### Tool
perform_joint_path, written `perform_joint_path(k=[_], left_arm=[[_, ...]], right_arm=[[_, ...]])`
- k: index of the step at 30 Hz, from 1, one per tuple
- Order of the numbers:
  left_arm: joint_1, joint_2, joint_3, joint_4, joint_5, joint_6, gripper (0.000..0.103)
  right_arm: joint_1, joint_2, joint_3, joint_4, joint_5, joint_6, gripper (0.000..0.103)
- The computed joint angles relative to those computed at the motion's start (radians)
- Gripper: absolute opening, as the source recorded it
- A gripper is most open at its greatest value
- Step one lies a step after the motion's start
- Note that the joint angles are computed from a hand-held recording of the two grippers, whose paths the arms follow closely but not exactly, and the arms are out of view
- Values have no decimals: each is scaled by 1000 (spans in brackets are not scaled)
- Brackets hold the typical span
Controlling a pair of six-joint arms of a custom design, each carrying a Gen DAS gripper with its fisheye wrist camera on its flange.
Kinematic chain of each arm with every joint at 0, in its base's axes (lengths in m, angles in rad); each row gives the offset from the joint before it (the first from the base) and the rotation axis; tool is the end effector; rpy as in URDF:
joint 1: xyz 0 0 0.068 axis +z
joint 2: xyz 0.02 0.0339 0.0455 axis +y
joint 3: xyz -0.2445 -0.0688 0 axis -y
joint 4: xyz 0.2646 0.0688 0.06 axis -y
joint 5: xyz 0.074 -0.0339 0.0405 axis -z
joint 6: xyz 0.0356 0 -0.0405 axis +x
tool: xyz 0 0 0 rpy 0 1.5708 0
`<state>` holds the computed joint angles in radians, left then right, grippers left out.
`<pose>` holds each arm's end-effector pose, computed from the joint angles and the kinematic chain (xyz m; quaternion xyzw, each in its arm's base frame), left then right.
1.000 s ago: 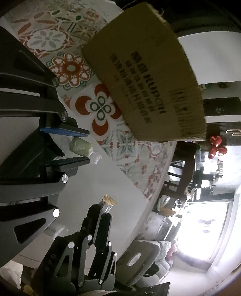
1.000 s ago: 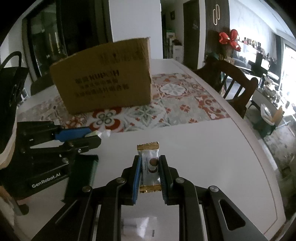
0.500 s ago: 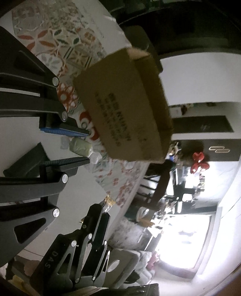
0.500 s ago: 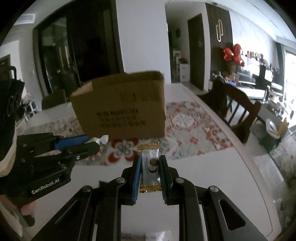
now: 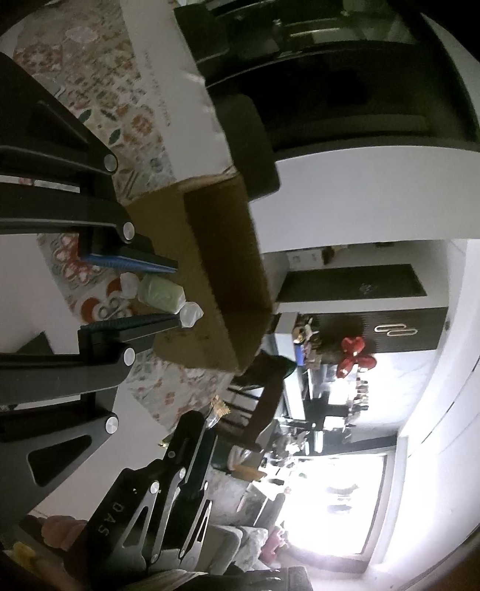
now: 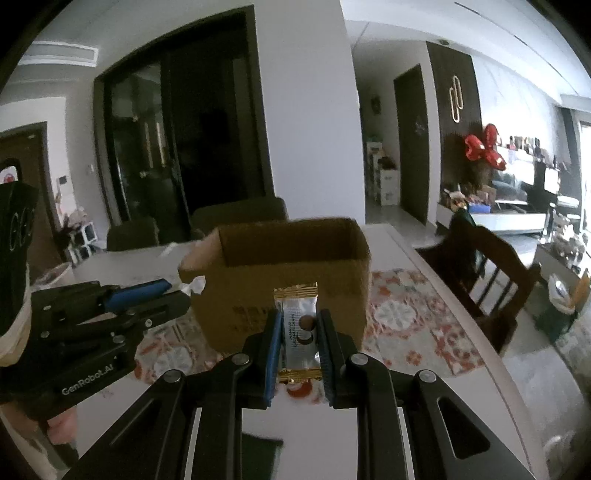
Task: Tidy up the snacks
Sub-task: 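Carry the white packet and chocolate bar with both tools over the box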
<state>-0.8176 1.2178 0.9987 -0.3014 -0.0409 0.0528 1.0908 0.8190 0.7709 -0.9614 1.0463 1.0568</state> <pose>0.2075 -0.2192 0.2895 0.3554 0.7888 -0.1706 0.4716 0.1054 0.1357 0.2616 0.1242 0.8346 -0.0180 0.5364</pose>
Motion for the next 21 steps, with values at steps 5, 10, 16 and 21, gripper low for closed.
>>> perform_joint_path(k=[5,10,16,21], left_arm=[[19,8,43,6,-6,15,23],[35,45,95,5,-2,17,23],[52,118,181,1,-18,15,23],[67,181,243,8,-21,16,23]], right_arm=[[-67,-32,6,126,-23,-175,21],[-162,-48,16,256,-79,-355,21],[-287,-47,23,374,-180,-512,21],[-406,-18,40,449,-291,-606,21]])
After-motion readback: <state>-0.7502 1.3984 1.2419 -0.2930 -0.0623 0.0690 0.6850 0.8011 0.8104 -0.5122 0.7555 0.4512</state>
